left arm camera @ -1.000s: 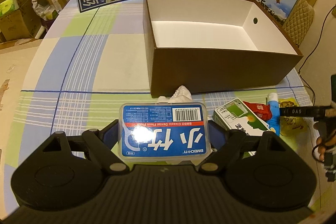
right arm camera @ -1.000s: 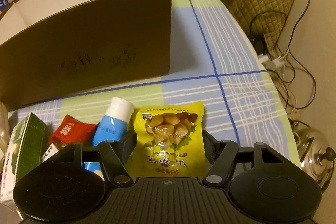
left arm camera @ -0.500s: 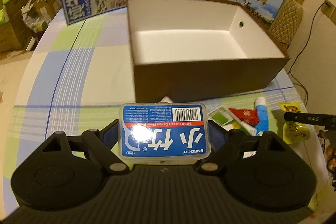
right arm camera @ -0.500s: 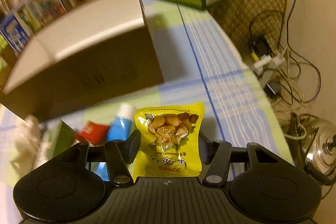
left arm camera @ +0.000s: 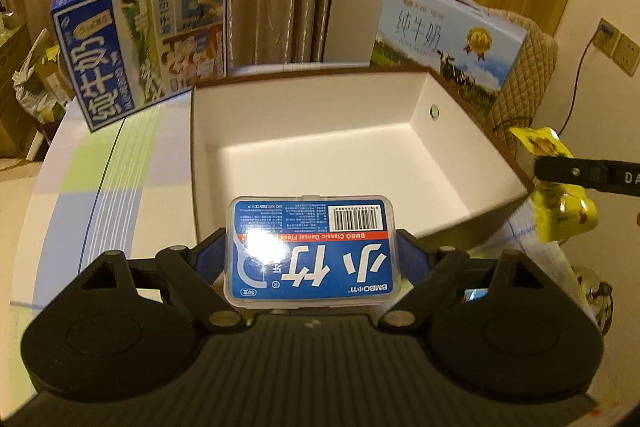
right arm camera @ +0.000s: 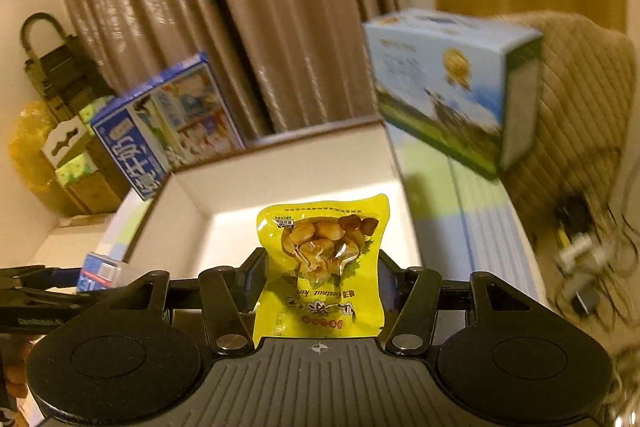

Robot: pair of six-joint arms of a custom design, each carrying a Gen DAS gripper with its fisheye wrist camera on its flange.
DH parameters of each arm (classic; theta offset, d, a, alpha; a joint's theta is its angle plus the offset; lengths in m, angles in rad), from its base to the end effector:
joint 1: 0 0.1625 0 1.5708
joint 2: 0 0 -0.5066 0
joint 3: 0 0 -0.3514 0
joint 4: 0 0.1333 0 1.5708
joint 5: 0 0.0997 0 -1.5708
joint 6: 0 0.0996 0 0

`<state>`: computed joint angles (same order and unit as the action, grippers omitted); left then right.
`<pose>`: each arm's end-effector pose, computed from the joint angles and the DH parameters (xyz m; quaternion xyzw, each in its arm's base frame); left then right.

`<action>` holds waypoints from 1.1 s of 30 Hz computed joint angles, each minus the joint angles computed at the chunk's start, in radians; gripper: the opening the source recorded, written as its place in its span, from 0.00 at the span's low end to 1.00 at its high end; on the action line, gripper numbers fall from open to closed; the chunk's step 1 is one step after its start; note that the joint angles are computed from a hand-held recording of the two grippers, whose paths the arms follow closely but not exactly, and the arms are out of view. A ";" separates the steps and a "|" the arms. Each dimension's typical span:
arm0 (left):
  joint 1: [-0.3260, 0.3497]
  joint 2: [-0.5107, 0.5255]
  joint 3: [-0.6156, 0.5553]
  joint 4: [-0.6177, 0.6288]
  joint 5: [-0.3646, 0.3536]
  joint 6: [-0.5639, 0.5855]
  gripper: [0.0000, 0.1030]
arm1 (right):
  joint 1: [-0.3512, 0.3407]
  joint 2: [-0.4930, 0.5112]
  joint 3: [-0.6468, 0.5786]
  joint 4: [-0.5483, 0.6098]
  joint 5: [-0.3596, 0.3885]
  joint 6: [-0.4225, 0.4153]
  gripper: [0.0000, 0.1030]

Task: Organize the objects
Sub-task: 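Carry the floss case and snack bag with both grippers over the brown box, then open both grippers to drop the floss case and snack bag into the box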

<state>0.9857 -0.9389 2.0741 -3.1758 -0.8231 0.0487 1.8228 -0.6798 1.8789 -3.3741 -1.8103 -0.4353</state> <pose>-0.1469 -0.5858 0.2327 0.2014 0.8868 -0.3030 0.2851 0.2704 -0.6105 0.1306 0.2859 -0.9044 0.2837 0.1406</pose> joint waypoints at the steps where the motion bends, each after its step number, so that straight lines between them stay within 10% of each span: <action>1: 0.003 0.006 -0.015 0.008 0.001 0.001 0.81 | 0.003 0.014 -0.029 0.024 0.001 0.001 0.51; 20: 0.098 0.145 -0.295 0.259 -0.029 -0.007 0.81 | -0.022 0.250 -0.464 0.621 -0.212 0.024 0.53; 33: 0.117 0.181 -0.345 0.331 -0.034 -0.009 0.81 | -0.045 0.212 -0.432 0.583 -0.153 0.060 0.65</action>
